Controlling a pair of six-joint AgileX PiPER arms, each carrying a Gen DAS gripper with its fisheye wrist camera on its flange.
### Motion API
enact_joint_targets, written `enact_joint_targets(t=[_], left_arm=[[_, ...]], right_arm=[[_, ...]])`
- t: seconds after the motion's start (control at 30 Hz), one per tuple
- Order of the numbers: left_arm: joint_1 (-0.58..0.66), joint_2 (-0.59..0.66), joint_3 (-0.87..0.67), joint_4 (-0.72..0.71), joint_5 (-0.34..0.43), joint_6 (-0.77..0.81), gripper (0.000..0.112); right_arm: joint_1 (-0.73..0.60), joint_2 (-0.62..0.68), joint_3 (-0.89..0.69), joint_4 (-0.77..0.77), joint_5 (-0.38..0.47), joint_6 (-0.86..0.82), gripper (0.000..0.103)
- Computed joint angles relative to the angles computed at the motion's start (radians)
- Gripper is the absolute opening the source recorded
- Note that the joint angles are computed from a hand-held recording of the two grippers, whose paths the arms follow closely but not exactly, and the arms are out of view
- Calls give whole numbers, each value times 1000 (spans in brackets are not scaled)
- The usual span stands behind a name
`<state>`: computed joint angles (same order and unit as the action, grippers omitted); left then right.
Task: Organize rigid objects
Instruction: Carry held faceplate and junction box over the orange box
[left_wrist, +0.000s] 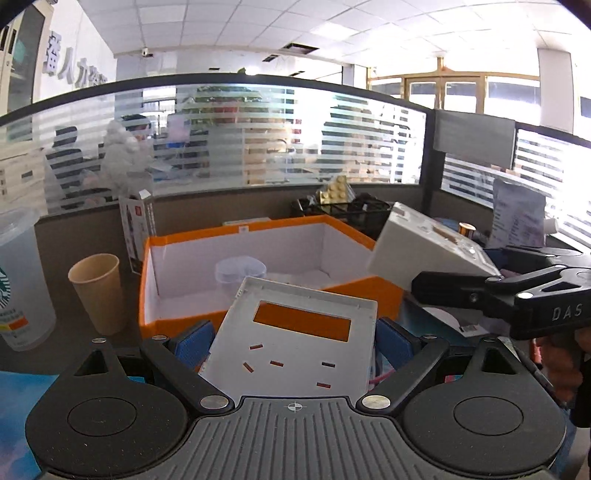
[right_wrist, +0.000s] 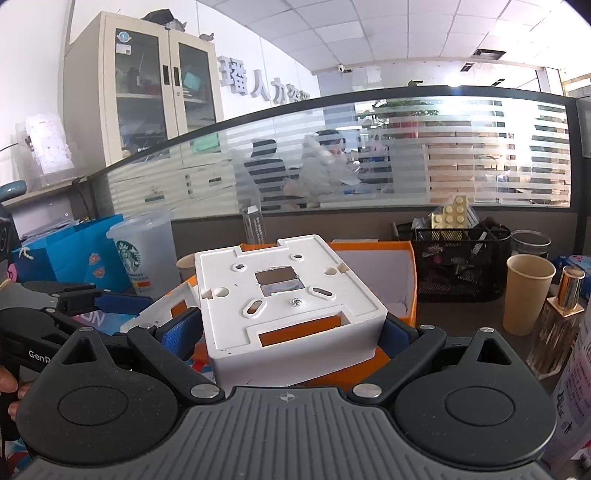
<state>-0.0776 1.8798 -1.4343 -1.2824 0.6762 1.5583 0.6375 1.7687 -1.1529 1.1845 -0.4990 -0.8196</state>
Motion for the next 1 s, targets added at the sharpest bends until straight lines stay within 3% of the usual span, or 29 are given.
enact_joint_targets(t=[0.47,1.0], left_arm=[[-19,69,-156,45,-93,-112,94],[-45,213,-430,258,-101,-365,94]], right_arm=[[-50,24,-101,85,19,-155,96],[-123,113,-252,232,88,-330,96]])
